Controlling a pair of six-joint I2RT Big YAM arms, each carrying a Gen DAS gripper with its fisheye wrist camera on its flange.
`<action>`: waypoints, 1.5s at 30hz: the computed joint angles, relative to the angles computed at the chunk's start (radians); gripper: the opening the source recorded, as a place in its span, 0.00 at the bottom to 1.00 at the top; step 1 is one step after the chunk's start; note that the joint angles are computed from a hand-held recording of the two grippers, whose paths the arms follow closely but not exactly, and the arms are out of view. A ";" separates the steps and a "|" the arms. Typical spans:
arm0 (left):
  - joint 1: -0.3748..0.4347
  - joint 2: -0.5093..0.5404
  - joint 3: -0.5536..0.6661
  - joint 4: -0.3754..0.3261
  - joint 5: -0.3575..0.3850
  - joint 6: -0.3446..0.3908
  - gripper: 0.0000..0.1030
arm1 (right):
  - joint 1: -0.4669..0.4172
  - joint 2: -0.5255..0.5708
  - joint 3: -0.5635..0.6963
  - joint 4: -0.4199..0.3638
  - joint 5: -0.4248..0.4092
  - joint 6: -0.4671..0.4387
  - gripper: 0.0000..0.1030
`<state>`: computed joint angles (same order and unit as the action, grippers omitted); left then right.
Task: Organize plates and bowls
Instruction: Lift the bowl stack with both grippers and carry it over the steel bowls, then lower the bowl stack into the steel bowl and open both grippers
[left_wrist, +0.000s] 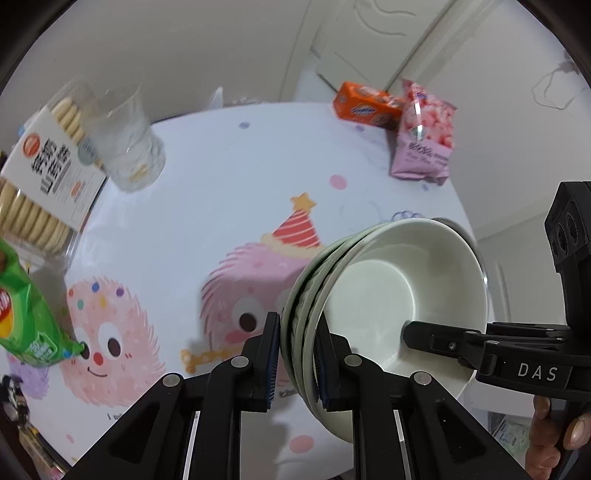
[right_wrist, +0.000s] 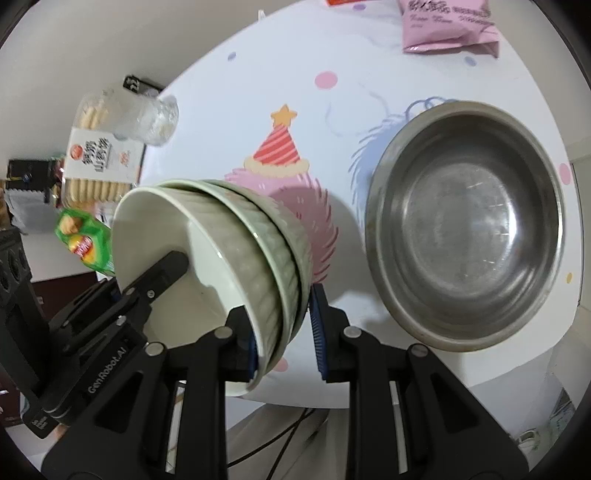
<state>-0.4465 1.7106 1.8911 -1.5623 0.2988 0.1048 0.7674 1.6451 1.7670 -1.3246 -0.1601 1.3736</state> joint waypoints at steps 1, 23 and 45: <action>-0.008 0.005 0.018 -0.005 0.002 0.005 0.16 | -0.001 -0.008 0.000 -0.005 0.008 0.003 0.26; -0.204 0.141 0.255 -0.085 0.054 0.093 0.16 | -0.010 -0.244 -0.153 -0.123 0.169 0.206 0.26; -0.288 0.184 0.201 -0.059 0.026 0.045 0.16 | -0.049 -0.365 -0.345 -0.108 0.122 0.242 0.26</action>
<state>-0.7350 1.8944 2.0918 -1.6209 0.3247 0.1499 0.7185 1.2804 1.4224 -1.4325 -0.0377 1.6161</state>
